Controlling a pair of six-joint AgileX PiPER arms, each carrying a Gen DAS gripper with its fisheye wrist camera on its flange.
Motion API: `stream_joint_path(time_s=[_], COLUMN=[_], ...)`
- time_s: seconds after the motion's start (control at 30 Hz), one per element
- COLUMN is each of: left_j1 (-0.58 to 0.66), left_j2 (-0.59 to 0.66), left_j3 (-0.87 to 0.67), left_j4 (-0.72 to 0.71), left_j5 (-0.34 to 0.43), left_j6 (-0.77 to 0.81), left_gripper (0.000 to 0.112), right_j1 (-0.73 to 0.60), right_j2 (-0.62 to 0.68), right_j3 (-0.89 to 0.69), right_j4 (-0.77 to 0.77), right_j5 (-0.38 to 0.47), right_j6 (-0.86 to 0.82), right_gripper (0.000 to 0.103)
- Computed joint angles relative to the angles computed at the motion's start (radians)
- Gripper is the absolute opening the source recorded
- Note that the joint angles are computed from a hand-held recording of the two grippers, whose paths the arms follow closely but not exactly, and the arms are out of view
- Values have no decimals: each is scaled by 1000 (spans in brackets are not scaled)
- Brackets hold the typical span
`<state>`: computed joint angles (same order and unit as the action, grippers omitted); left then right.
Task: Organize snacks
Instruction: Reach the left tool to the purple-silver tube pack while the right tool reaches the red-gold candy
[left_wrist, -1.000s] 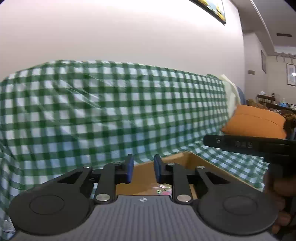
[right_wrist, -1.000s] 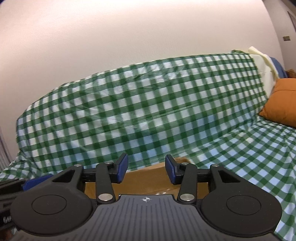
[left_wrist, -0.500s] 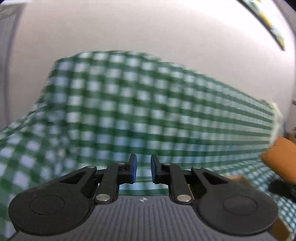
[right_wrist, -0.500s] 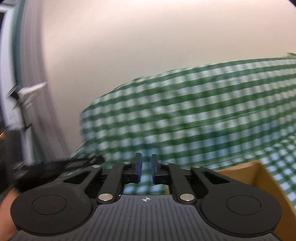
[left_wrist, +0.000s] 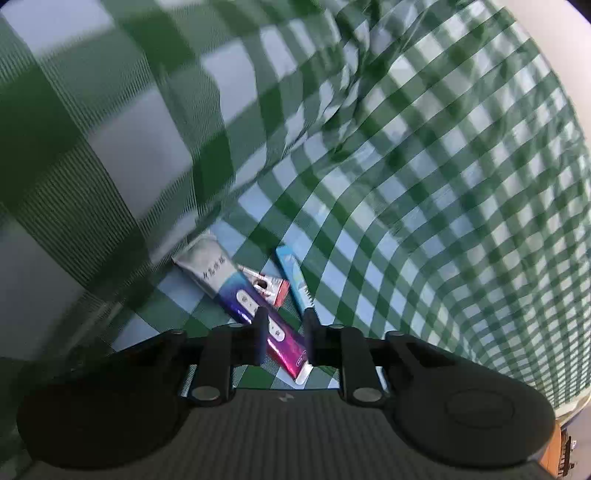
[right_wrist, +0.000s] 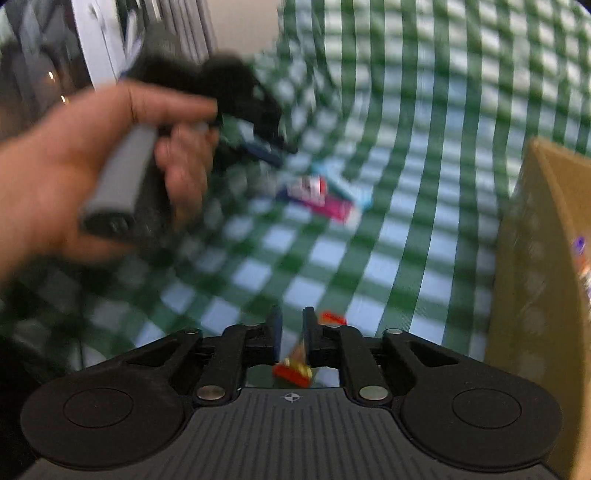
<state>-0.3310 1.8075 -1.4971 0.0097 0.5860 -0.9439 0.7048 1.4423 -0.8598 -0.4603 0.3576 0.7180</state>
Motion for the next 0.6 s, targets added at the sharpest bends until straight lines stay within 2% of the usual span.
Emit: stream_joint_path(time_s=[0.03,0.07,0.1,0.17,0.3,0.4,0.43,0.6], left_j1=[-8,-17,-29,-51,-69,-71,-67,-89], left_j2=[12,29,41,67,114,175,186,262], left_j3=[-12,-31,-46,-82,-129,-212,-221,-345], left_j4=[24,57,95,171,221,238,238,292], left_j5=[12,31,49,106,168,252,256,335], left_j6=[-32,-71,-119,-205,-271,-278,-276,-247], left_gripper=[31,40,48,56,74,76,76,77], right_j1=[3,0,-15,-29,6,-14,-23,-22], right_j2=[21,38,55,60,89,123,133,108], right_j3=[-8,-17,-30,-20,-41,-57,-51,-42], right_j4=[-32,-26,18,94,43,78,71,11], right_j5=[13,21,22,5,24,25,12,14], right_j6=[34,36,-1,-67,-21,-70,-70,1], right_gripper=[30,32,33,39,42,40,27,23])
